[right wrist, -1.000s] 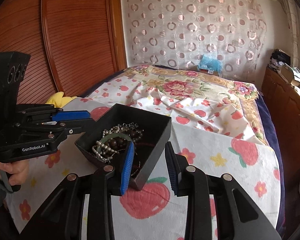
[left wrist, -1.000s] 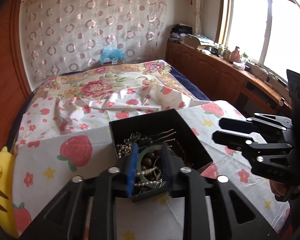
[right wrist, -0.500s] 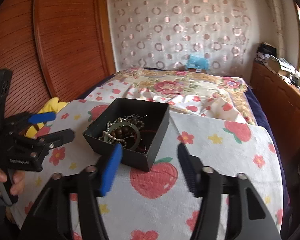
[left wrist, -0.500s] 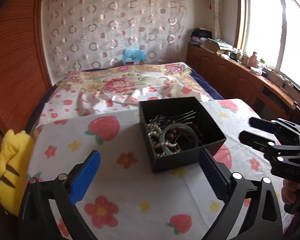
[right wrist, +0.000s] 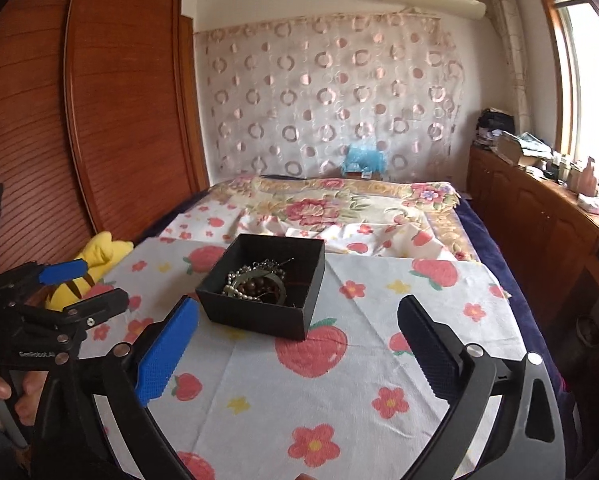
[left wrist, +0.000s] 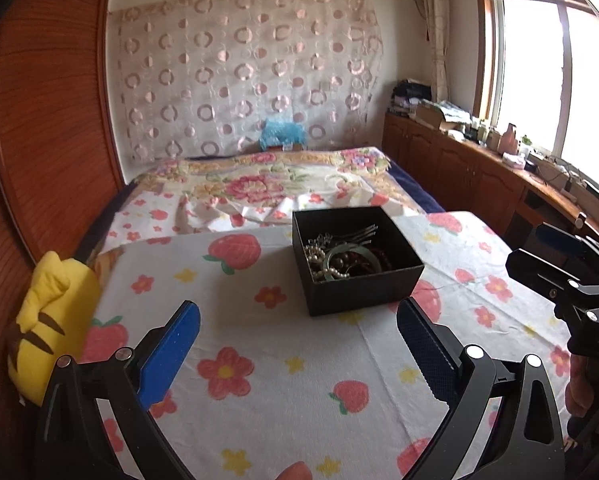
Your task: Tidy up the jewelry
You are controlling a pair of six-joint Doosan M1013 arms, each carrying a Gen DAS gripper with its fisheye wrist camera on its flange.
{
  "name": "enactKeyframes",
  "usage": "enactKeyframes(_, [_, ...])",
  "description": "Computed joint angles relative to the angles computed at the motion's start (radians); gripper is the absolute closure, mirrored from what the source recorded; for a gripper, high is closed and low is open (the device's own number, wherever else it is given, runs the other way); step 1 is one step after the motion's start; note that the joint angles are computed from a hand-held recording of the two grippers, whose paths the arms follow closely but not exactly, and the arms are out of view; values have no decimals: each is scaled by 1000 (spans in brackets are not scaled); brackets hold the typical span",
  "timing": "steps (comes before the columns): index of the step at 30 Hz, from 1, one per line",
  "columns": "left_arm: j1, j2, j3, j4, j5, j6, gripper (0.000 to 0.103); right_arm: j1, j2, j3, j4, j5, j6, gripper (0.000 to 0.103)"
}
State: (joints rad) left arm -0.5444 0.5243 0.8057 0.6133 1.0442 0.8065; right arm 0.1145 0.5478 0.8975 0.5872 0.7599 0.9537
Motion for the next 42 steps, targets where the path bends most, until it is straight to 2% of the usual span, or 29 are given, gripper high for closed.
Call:
enactKeyframes(5, [-19, -29, 27, 48, -24, -51, 8, -5, -32, 43, 17, -44, 12, 3])
enactKeyframes(15, [-51, -48, 49, 137, -19, -102, 8, -17, -78, 114, 64, -108, -26, 3])
enactKeyframes(42, [-57, -53, 74, 148, -19, -135, 8, -16, -88, 131, 75, -116, -42, 3])
